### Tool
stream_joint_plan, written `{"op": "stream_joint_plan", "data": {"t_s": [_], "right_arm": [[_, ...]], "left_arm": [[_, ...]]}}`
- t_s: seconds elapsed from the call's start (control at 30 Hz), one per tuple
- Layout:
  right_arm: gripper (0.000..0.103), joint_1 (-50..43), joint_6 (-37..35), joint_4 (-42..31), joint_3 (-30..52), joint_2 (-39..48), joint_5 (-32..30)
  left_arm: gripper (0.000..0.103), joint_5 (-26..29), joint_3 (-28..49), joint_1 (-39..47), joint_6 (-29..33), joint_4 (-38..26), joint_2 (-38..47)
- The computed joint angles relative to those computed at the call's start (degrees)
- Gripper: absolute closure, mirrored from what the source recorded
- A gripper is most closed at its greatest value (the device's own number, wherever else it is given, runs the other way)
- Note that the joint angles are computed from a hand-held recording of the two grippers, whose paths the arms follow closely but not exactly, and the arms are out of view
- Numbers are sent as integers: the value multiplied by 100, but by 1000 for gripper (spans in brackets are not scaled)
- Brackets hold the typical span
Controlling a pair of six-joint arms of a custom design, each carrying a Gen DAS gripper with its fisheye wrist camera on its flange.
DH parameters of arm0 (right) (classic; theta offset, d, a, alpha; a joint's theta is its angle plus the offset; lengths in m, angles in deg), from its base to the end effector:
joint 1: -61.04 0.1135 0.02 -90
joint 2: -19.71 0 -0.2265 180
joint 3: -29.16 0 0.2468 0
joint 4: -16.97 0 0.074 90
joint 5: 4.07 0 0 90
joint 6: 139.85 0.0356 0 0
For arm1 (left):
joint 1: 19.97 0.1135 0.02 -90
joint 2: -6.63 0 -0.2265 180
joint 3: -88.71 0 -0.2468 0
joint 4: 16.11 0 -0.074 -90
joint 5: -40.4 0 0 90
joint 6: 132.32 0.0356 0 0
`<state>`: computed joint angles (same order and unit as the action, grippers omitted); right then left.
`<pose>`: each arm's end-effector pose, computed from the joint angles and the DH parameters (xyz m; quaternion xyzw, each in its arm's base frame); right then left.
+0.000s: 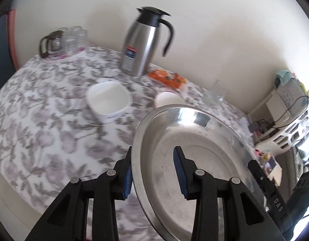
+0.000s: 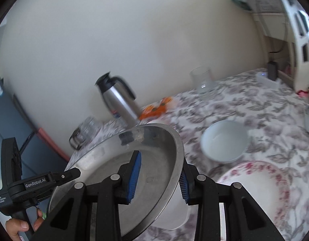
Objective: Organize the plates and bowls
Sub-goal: 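Lift the steel basin with the left gripper and carry it aside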
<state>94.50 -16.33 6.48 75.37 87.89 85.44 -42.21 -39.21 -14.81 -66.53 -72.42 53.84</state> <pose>0.2144 0.1420 0.1726 -0.0016 0.8766 0.2687 0.3993 0.1799 0.0116 0.2152 -0.2182 0.9166 -0.1145 0.3149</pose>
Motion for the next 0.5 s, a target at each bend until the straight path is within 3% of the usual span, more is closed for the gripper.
{"op": "stream_joint_plan", "data": {"t_s": [0.3,0.5], "right_arm": [[65,-1094,-38,153,-530,-249,-258],[66,-1454,-141,388,-630,-40,-502]], "left_arm": [[64,-270,331,-1365,-957,857,1197],[64,-277,151,-1517,-1089,1577,1764]]}}
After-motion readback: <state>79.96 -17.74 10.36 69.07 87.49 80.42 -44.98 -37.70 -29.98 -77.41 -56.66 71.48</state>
